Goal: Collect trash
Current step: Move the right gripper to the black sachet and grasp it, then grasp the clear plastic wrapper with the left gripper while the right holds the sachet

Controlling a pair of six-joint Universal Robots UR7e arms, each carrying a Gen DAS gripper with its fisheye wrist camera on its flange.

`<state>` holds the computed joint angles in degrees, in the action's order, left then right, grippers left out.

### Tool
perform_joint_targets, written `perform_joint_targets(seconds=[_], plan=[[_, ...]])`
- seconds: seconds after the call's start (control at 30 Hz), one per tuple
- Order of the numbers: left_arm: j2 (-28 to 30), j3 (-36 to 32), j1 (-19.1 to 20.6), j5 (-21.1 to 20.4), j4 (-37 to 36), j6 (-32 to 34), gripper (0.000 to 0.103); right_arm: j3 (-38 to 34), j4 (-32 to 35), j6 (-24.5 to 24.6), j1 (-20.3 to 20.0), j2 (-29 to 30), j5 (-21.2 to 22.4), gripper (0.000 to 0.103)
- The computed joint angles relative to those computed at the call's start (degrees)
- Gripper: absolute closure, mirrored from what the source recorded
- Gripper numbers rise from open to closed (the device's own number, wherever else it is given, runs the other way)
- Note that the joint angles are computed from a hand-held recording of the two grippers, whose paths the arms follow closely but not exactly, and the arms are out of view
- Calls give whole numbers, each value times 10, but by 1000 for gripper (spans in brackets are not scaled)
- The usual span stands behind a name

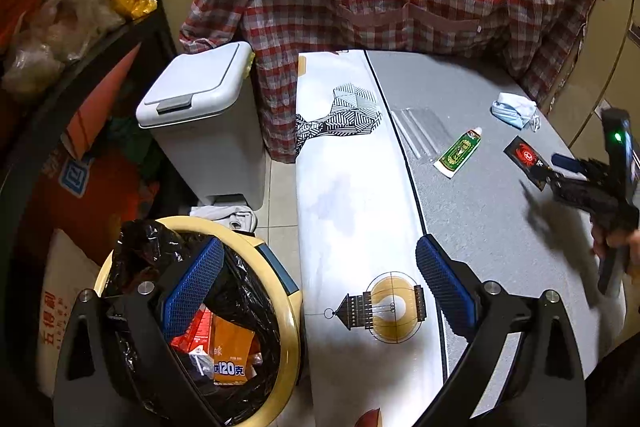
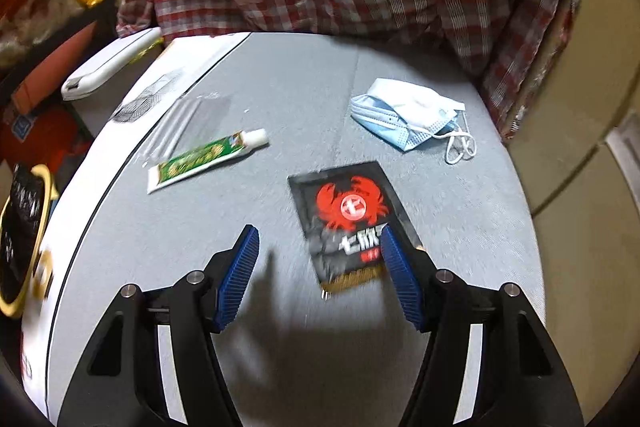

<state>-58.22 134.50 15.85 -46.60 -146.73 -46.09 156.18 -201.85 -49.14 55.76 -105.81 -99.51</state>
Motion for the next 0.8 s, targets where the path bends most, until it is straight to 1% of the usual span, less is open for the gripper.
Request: perform_joint_targets(seconds=[0.03,0.13,0.2,0.27,0.3,0.33,0.37,0.4,0.43,0.47,0.5,0.53,0.57,0.6,0.63,0.7,0.8], plan=[[0,0,1,0,1,0,9,-5,-3,6,1,9,-1,40],[1,-1,5,-1,4,-3,9,-28,-20,34,20,51,-26,40],[2,-3,7,-2,6,-3,9,-44,-20,51,33,77,-51,40],[3,-3,9,-2,9,-2,9,-58,-25,54,45,106,-85,39],[4,-4,9,-2,9,-2,9,-58,-58,39,50,127,-97,39],[4,-4,10,-3,8,-1,9,-57,-71,32,51,134,-97,41],[4,-4,11,-4,8,0,9,-58,-68,34,51,134,-96,44],[5,-5,12,-5,6,0,9,-59,-61,41,51,131,-94,55],[5,-5,12,-6,3,0,9,-60,-62,38,52,131,-96,57],[6,-5,12,-8,1,2,9,-61,-62,33,53,132,-95,65],[6,-5,12,-10,-2,3,9,-60,-59,22,53,131,-91,76],[6,-5,12,-11,-4,5,9,-59,-61,16,55,133,-93,84],[7,-4,11,-12,-7,7,9,-57,-60,13,55,131,-90,87],[7,-4,9,-11,-8,8,9,-56,-57,11,56,129,-90,93],[7,-3,8,-10,-7,9,9,-55,-50,14,56,125,-89,96],[5,-2,4,-5,-5,10,9,-52,-45,14,57,116,-90,98],[2,-1,0,-2,-7,8,9,-44,-33,13,59,91,-78,99]])
